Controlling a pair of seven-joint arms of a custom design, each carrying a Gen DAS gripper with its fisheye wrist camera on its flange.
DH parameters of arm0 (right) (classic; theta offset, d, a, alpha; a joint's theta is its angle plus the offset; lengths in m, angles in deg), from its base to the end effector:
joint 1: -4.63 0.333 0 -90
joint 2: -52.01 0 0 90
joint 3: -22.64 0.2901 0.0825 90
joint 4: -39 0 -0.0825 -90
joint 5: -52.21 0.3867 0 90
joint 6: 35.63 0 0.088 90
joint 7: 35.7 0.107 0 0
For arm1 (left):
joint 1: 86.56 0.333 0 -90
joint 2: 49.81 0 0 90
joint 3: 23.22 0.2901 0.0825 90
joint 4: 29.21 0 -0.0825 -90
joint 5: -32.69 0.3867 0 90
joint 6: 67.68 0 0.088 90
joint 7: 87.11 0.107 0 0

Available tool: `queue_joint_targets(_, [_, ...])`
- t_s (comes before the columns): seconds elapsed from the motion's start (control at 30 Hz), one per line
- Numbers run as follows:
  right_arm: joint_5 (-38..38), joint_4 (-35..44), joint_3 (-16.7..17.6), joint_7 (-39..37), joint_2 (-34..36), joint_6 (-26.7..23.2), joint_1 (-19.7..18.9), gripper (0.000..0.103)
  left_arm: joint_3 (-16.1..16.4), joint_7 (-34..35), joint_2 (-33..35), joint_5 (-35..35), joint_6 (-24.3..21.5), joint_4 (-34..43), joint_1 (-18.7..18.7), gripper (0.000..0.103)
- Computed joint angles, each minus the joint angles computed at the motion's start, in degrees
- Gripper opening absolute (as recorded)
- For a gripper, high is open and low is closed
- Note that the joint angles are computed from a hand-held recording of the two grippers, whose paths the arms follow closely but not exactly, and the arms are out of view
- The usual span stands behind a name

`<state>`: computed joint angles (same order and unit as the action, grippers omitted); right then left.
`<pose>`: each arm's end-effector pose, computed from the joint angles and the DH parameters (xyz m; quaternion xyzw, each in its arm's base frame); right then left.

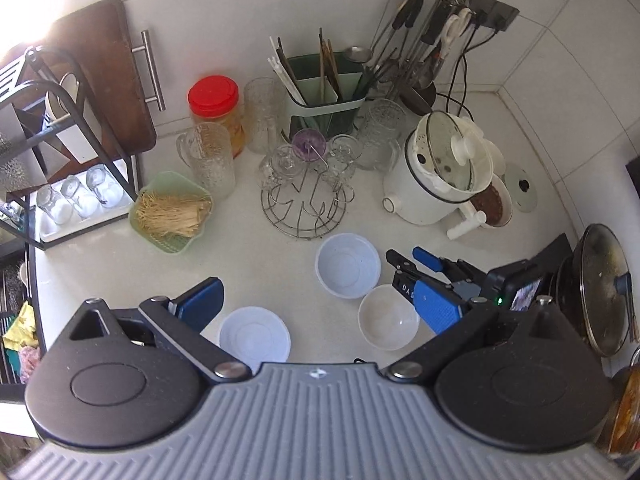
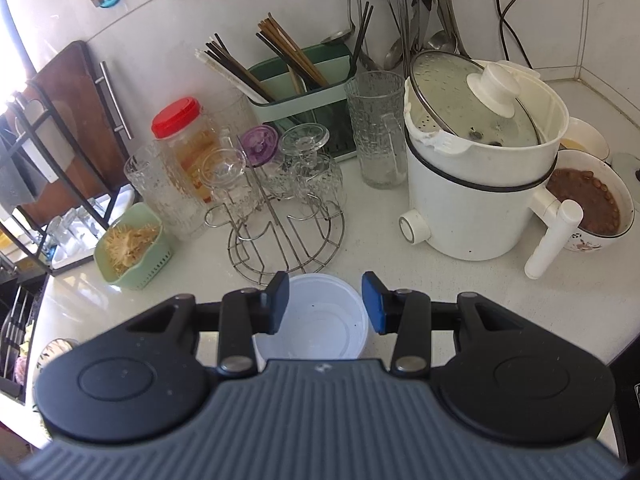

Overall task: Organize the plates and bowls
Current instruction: 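Raise both grippers and move them to the white bowl by the rice cooker, then close the left gripper on the white bowl rim while the right gripper closes beside it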

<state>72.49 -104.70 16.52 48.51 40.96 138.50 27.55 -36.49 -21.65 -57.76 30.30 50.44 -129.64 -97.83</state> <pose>0.4859 0.1184 0.4058 -0.6766 0.6438 -0.1520 0.3236 0.5034 -0.2416 0.6368 -0.6919 0.6876 -0.2078 0.0728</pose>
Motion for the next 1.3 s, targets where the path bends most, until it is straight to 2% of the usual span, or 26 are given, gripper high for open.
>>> queue_joint_targets(0.07, [-0.16, 0.18, -0.06, -0.14, 0.24, -0.26, -0.21, 0.043, 0.19, 0.34, 1.31, -0.88, 0.0, 0.98, 0.0, 0.102])
queue_joint_targets(0.17, [-0.82, 0.62, 0.42, 0.26, 0.79, -1.17, -1.17, 0.043, 0.18, 0.72, 1.61, -0.18, 3.93, -0.65, -0.02, 0.102])
queue_joint_targets(0.33, [3.41, 2.44, -0.18, -3.72, 2.77, -2.97, -0.79, 0.043, 0.91, 0.48, 4.98, 0.6, 8.98, -1.94, 0.52, 0.102])
queue_joint_targets(0.43, [6.02, 4.37, 0.98, -5.35, 5.14, -4.46, -2.07, 0.043, 1.39, 1.56, 8.3, 1.37, 12.76, -2.39, 0.73, 0.102])
queue_joint_targets(0.6, [9.77, 6.93, 3.75, -7.68, 9.03, -5.59, -5.2, 0.043, 1.78, 8.27, 15.6, -3.64, 20.55, -3.37, 0.71, 0.102])
queue_joint_targets(0.67, [10.84, 7.79, 4.96, -8.42, 10.39, -6.35, -6.6, 0.043, 2.02, 8.83, 18.39, -2.67, 23.39, -3.85, 0.02, 0.102])
queue_joint_targets(0.8, [12.66, 9.66, 7.34, -9.14, 13.07, -7.41, -9.31, 0.043, 1.85, 11.21, 23.68, -6.45, 27.13, -4.36, -0.21, 0.101])
queue_joint_targets(0.9, [13.54, 10.47, 8.83, -8.29, 14.85, -7.32, -10.93, 0.043, 2.92, 10.54, 27.04, -3.0, 30.76, -4.26, -2.16, 0.101])
queue_joint_targets(1.0, [12.19, 11.1, 9.78, -6.23, 16.34, -7.36, -12.18, 0.043, 2.67, 11.33, 30.45, -3.42, 31.99, -2.57, -2.51, 0.101])
queue_joint_targets(1.13, [13.87, 12.21, 11.64, -7.66, 17.85, -8.37, -14.03, 0.043, 1.58, 15.68, 35.24, -5.6, 27.33, 2.22, -1.94, 0.1])
queue_joint_targets(1.2, [15.69, 12.58, 12.53, -9.09, 18.32, -8.52, -14.73, 0.041, 0.91, 17.89, 36.62, -7.43, 26.27, 3.15, -1.39, 0.1])
queue_joint_targets(1.23, [16.26, 12.74, 12.8, -9.54, 18.49, -8.64, -14.97, 0.036, 0.83, 18.53, 37.07, -8.06, 25.92, 3.39, -1.34, 0.1])
queue_joint_targets(1.3, [16.02, 12.88, 12.91, -9.06, 18.83, -8.44, -15.01, 0.036, 0.77, 19.65, 37.78, -8.93, 25.52, 3.63, -1.43, 0.1])
